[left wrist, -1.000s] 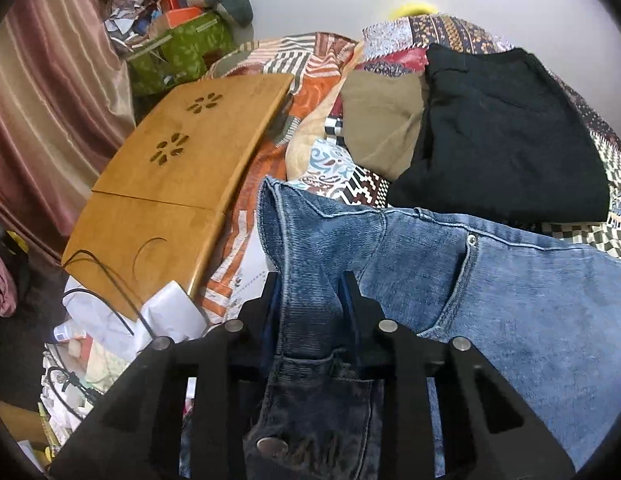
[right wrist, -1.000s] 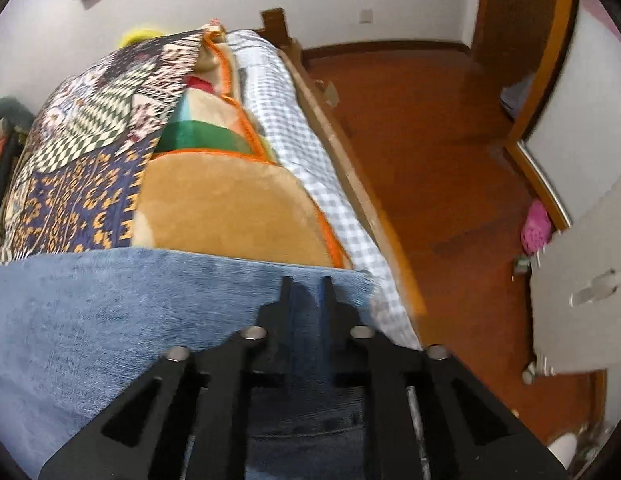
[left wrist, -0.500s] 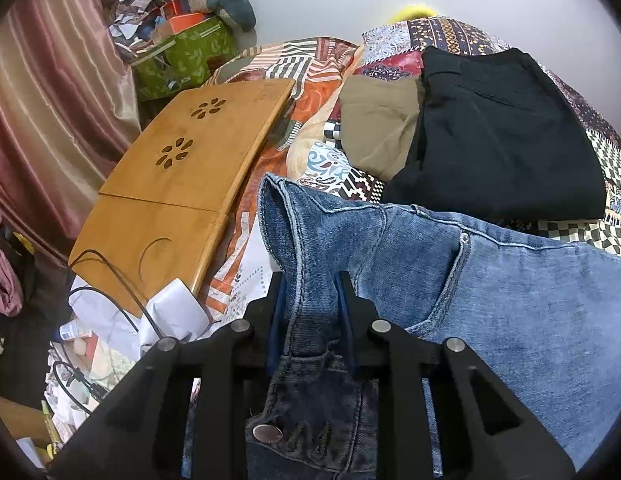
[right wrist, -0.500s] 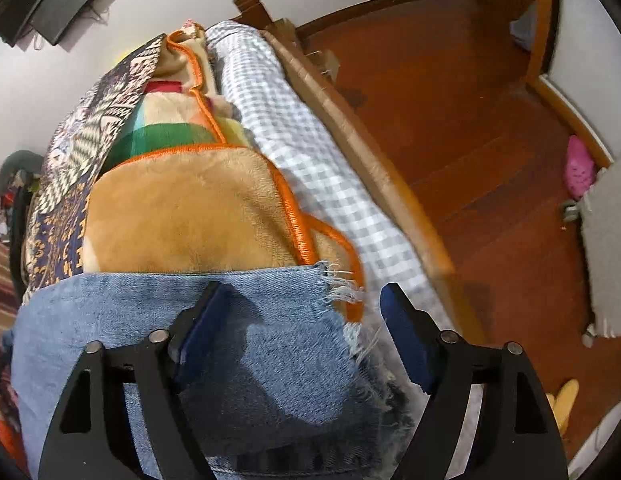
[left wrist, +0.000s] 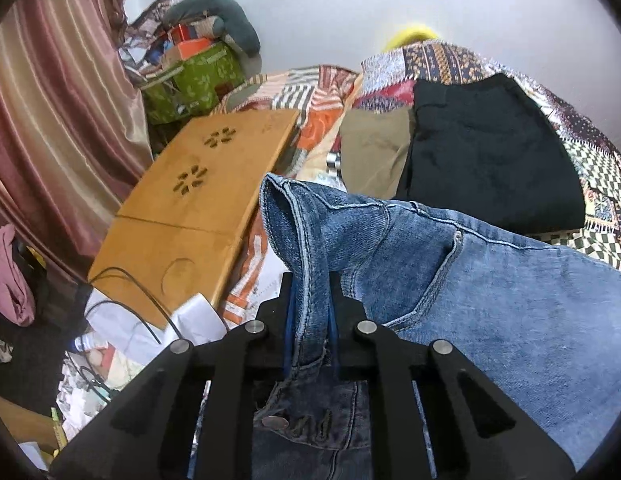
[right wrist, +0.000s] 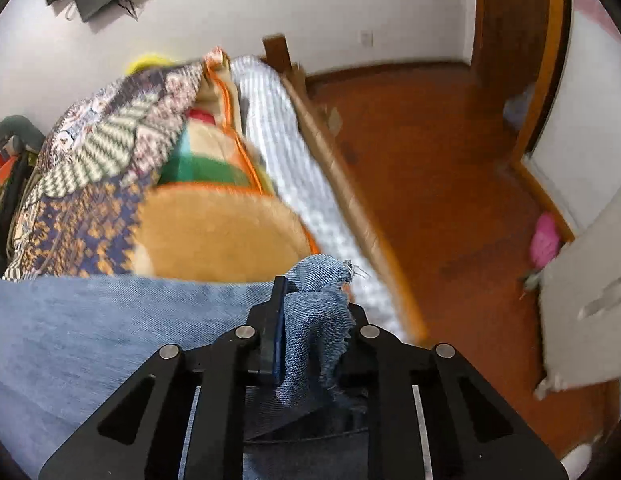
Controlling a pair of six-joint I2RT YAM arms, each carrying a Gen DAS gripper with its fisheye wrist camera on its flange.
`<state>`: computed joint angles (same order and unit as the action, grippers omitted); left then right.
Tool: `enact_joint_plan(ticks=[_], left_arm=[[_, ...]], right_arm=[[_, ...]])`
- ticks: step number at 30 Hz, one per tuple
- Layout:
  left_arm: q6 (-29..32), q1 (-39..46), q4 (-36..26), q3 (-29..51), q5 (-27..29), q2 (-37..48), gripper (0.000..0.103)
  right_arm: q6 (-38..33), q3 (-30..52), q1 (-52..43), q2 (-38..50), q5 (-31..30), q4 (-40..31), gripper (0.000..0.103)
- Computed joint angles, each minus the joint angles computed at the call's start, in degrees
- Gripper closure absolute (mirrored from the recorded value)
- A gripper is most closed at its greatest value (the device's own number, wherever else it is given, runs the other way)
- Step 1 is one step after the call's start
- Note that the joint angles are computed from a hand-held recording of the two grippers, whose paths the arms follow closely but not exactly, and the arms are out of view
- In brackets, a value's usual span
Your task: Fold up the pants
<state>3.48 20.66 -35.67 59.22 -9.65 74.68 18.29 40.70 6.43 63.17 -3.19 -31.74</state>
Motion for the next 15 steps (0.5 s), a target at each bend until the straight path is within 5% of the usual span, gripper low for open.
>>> enact_joint_plan(ticks=[7, 15], left_arm=[[0.58, 0.69, 0.21, 1.45, 0.38, -1.56, 0.09], [1.05, 0.91, 4.72, 2.72, -0.26, 3.28, 0.09]], right_arm=[[-0.57, 7.94, 0.85, -1.82, 3.84, -0.18, 0.088], [-2.58, 15.68, 6.15, 6.93, 11.49, 4.8, 0.088]])
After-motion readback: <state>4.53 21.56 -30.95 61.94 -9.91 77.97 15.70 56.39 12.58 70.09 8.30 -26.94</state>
